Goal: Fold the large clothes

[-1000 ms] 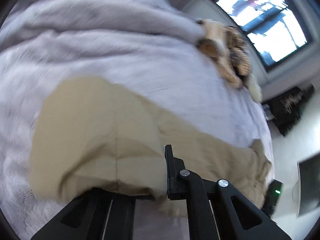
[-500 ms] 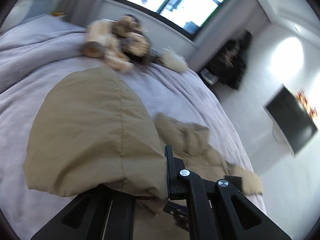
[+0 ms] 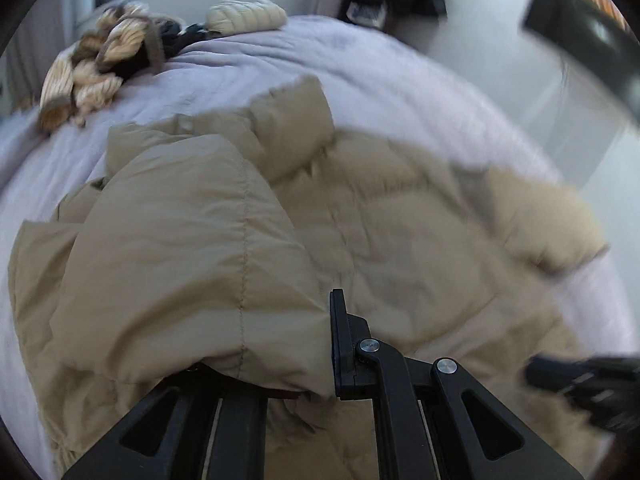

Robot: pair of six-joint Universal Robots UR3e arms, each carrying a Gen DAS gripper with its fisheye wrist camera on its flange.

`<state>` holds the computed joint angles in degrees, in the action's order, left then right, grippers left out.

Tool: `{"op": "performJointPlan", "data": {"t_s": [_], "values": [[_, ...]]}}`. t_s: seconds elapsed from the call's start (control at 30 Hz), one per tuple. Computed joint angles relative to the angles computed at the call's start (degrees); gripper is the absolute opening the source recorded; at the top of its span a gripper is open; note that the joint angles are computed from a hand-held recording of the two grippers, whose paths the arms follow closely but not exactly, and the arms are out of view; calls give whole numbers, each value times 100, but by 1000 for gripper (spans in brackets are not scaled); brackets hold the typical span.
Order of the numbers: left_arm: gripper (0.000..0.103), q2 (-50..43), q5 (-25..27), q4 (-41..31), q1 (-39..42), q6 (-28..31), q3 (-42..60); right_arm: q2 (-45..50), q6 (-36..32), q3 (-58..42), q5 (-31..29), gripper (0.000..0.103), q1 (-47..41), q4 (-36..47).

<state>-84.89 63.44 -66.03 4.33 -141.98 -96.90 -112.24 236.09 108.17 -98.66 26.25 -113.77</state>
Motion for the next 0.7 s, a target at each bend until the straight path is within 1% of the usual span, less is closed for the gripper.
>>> {"op": "performJointPlan", "data": {"t_s": [0.07, 0.13, 0.17, 0.2, 0.23, 0.27, 0.3, 0.33, 0.43, 0.5, 0.53, 0.57, 0.6, 0.63, 0.67, 0.7], "values": [[10, 80, 462, 544, -354, -58, -335, -459, 11, 349, 89, 12, -193, 114], [11, 126, 791, 820, -613, -111, -494, -772, 27, 587, 144, 13, -306, 157], [24, 185, 885, 890, -670, -89, -562, -819, -20, 665, 203, 15, -399, 101], [36, 265, 833, 789, -663, -6, -579, -911, -19, 743, 241, 15, -466, 93], [65, 238, 794, 791, -656, 15, -557, -1014, -48, 859, 291, 15, -546, 51], [78, 291, 724, 890, -623, 29, -620, -1278, -121, 1003, 365, 15, -673, 135], [78, 401, 641, 971, -578, 89, -708, -1311, -137, 1040, 395, 15, -721, 115], [78, 450, 561, 898, -531, 202, -693, -1366, -141, 1069, 413, 15, -747, 130], [78, 560, 379, 263, -350, 533, -469, -1261, -147, 1032, 412, 15, -746, 92], [78, 846, 104, -105, 49, 885, -474, -1130, -116, 900, 440, 15, -699, 140], [78, 1106, -72, -302, 346, 1076, -560, -994, -112, 800, 400, 21, -613, 118], [78, 1256, -273, -518, 752, 1286, -552, -779, -109, 628, 325, 29, -490, 98], [78, 1391, -403, -755, 1094, 1461, -551, -458, -107, 355, 165, 58, -287, 89], [78, 1569, -526, -1163, 1606, 1713, -534, -159, -111, 79, -26, 81, -65, 81], [78, 1575, -551, -1327, 1928, 1844, -508, 271, -212, -285, -266, 83, 214, -71], [78, 1692, -526, -1465, 2285, 1993, -577, 682, -385, -672, -431, 83, 425, -137]]}}
